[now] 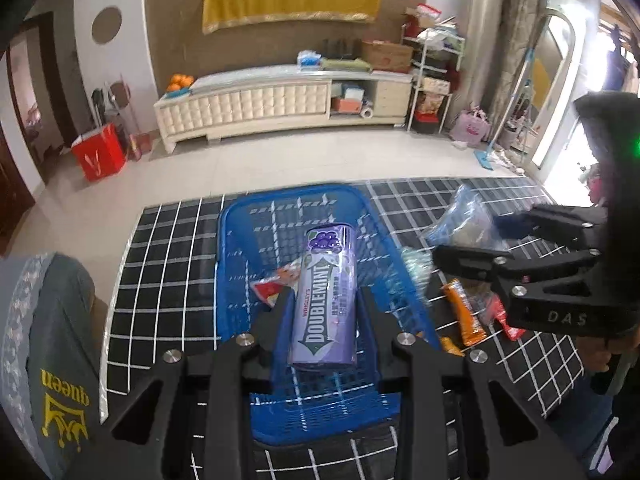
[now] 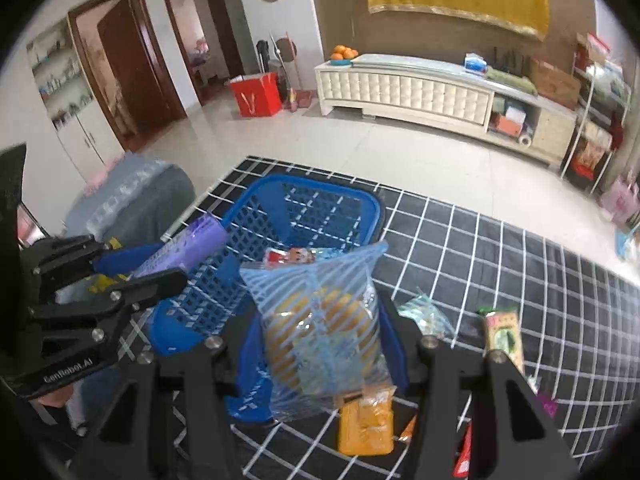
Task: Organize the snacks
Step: 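Carry both snacks to the blue basket and open the left tool to drop the gum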
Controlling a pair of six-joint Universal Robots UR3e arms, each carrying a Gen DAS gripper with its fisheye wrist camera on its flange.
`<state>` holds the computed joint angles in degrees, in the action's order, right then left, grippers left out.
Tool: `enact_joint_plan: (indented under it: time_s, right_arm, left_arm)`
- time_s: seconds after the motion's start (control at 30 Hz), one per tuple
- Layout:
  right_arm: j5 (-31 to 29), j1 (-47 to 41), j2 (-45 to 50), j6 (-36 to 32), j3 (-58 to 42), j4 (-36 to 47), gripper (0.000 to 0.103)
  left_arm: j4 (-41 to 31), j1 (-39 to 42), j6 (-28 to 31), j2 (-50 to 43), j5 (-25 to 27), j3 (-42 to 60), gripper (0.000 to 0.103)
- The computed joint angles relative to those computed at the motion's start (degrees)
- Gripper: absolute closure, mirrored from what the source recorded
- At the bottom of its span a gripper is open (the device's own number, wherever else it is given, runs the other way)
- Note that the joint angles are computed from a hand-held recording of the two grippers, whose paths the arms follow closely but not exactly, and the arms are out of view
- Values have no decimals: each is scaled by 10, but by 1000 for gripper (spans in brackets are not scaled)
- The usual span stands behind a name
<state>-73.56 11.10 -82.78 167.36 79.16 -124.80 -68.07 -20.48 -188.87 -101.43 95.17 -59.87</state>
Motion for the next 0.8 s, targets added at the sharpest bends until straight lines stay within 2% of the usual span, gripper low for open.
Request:
enact_joint_plan:
  time_s: [0.1, 0.23, 0.53, 0.6, 0.67, 0.73, 0.8]
  right_arm:
    - [-4, 6, 24, -1, -11, 4, 46]
    - [-6, 8, 47, 7, -30, 19, 46]
    - [-19, 12, 40, 8, -27, 29, 46]
    - [-29, 16, 39, 9, -29, 33, 46]
    - [-35, 16, 29, 10, -25, 41, 46]
    - [-30, 13, 18, 14, -21, 45, 46]
    - [-22, 11, 12, 20, -24, 51, 46]
  left_arm:
    - [22, 17, 4, 0, -13, -41, 74]
    - [50, 24, 10, -11, -6, -79, 74]
    - [92, 41, 21, -11, -8, -117, 74]
    - [110, 45, 35, -6, -12, -129, 66]
    - [108, 48, 35, -3, -1, -134, 51]
    - [96, 57, 33, 5, -16, -133, 44]
    - [97, 62, 31, 21, -22, -147, 42]
